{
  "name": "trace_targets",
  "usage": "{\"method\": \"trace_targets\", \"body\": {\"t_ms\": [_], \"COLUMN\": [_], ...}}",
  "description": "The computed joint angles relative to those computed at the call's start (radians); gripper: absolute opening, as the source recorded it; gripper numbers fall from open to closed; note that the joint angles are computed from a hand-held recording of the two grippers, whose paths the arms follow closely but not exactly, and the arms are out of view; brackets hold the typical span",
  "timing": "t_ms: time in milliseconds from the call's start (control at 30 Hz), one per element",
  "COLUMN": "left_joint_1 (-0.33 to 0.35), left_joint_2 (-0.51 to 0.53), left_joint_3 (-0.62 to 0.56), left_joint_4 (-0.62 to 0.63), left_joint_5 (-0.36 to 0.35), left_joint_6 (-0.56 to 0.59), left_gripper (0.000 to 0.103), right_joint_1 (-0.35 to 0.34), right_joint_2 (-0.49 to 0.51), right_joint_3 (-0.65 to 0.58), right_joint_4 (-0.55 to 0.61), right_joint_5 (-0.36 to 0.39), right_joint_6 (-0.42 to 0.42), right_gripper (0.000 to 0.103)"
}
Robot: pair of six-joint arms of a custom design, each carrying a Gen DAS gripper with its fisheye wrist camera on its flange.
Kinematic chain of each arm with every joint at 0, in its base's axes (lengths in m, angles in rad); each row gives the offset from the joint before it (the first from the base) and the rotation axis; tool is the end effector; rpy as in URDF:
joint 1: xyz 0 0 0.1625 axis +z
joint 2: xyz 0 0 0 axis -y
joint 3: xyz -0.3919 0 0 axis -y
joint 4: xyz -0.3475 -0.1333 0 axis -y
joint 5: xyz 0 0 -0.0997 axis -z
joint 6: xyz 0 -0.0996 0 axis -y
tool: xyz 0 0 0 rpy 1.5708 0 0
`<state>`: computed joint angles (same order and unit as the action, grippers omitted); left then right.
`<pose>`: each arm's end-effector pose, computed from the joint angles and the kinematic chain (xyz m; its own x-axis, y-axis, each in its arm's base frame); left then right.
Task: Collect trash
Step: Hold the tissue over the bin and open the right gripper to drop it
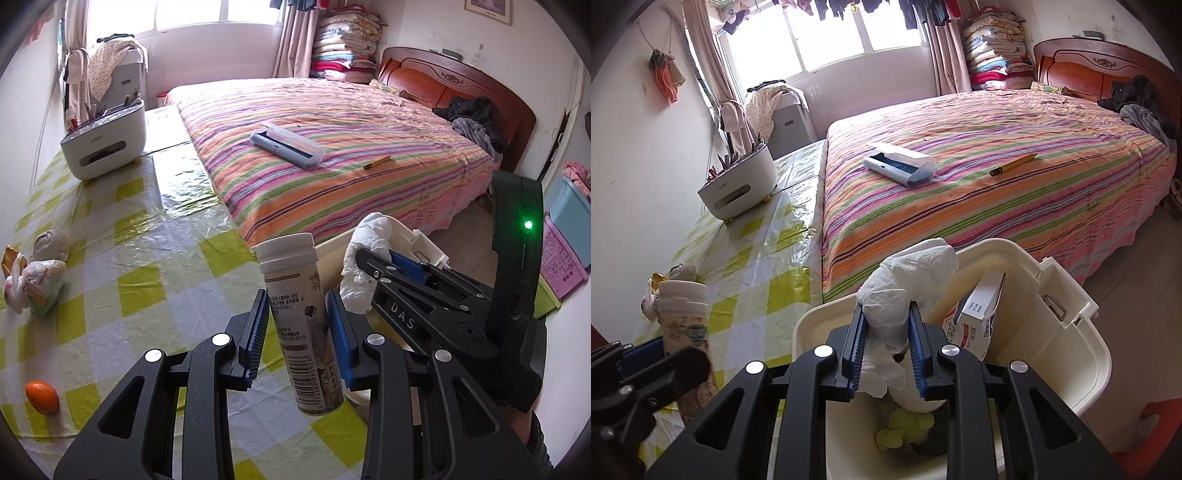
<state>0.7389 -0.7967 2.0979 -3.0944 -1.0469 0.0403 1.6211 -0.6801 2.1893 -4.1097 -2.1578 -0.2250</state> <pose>-0.2336 -0.4605 0.0457 -0.6351 0.5918 -0.4964 0.7472 0.6336 -0.2007 0.1006 -0.4440 0.1049 -0.8281 0.3066 0.4693 -0.2161 0.5979 -0.7719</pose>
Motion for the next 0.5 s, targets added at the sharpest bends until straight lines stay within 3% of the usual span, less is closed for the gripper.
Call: {"method": "trace_targets", "body": {"t_ms": [500], "left_joint_1": [-0.007], "left_joint_2": [0.023], "left_joint_3": [-0.034], "left_joint_4": [0.046], "left_joint_5": [0.017], "left_joint_6": [0.01], "left_gripper": [0.031], "right_joint_1": [-0.025], "right_joint_2": [-0.02], "right_joint_3": [0.003], "right_joint_4": [0.061], "right_joint_5": [0.006], "right_joint_6": [0.023], "right_gripper": [0.022]}}
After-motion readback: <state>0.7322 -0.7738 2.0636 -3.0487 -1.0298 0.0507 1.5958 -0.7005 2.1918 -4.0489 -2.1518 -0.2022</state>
